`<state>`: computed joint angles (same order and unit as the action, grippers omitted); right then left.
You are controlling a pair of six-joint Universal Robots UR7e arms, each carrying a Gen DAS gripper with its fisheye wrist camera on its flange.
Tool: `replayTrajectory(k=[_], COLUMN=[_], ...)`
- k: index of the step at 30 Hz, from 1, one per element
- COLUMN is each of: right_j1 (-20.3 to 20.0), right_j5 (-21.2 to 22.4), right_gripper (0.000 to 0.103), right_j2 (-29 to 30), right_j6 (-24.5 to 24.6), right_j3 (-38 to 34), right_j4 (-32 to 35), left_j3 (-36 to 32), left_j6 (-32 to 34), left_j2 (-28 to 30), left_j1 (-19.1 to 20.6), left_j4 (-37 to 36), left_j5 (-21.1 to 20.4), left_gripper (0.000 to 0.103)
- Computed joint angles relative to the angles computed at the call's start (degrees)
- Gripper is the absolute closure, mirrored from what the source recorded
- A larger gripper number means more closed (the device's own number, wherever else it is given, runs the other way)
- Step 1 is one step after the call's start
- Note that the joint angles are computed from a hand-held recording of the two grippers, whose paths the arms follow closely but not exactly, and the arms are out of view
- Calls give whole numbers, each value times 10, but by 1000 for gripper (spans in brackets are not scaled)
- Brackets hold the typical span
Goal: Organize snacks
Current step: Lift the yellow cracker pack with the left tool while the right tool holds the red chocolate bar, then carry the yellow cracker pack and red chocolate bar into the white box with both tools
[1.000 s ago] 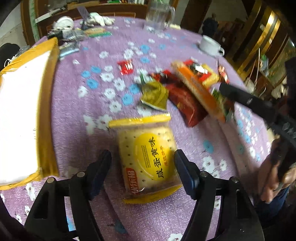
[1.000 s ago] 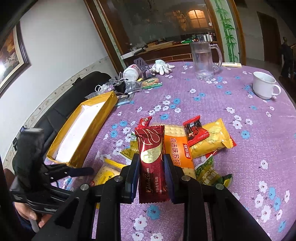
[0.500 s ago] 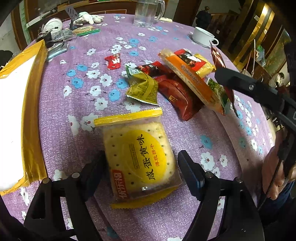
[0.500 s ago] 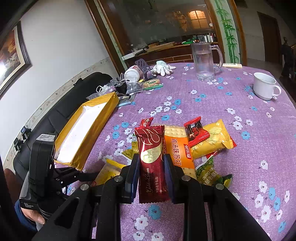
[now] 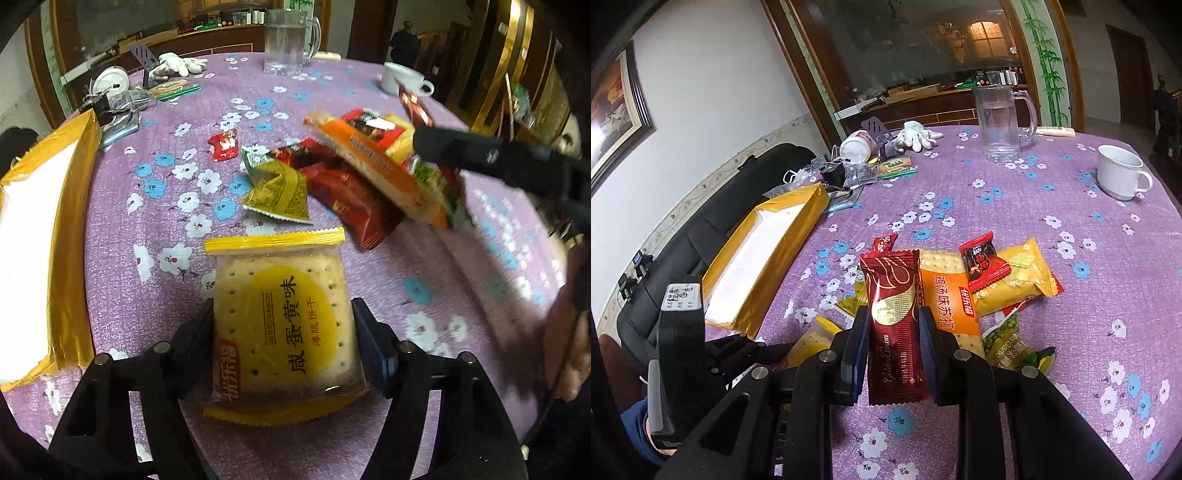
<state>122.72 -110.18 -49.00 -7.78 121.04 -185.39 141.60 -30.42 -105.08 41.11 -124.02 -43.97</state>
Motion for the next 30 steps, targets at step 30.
replayTrajectory(k=[30], right_j1=[41], right_j5=[52], right_gripper=[77], right_j2=[27], right_j6=[31], right_j3=[-57], right_j4=[102], left_j3=[-29], left_j6=[-18], left_j2=[-196], left_j1=[-1], left_j4=[37], left_j5=[87], left_gripper=[33])
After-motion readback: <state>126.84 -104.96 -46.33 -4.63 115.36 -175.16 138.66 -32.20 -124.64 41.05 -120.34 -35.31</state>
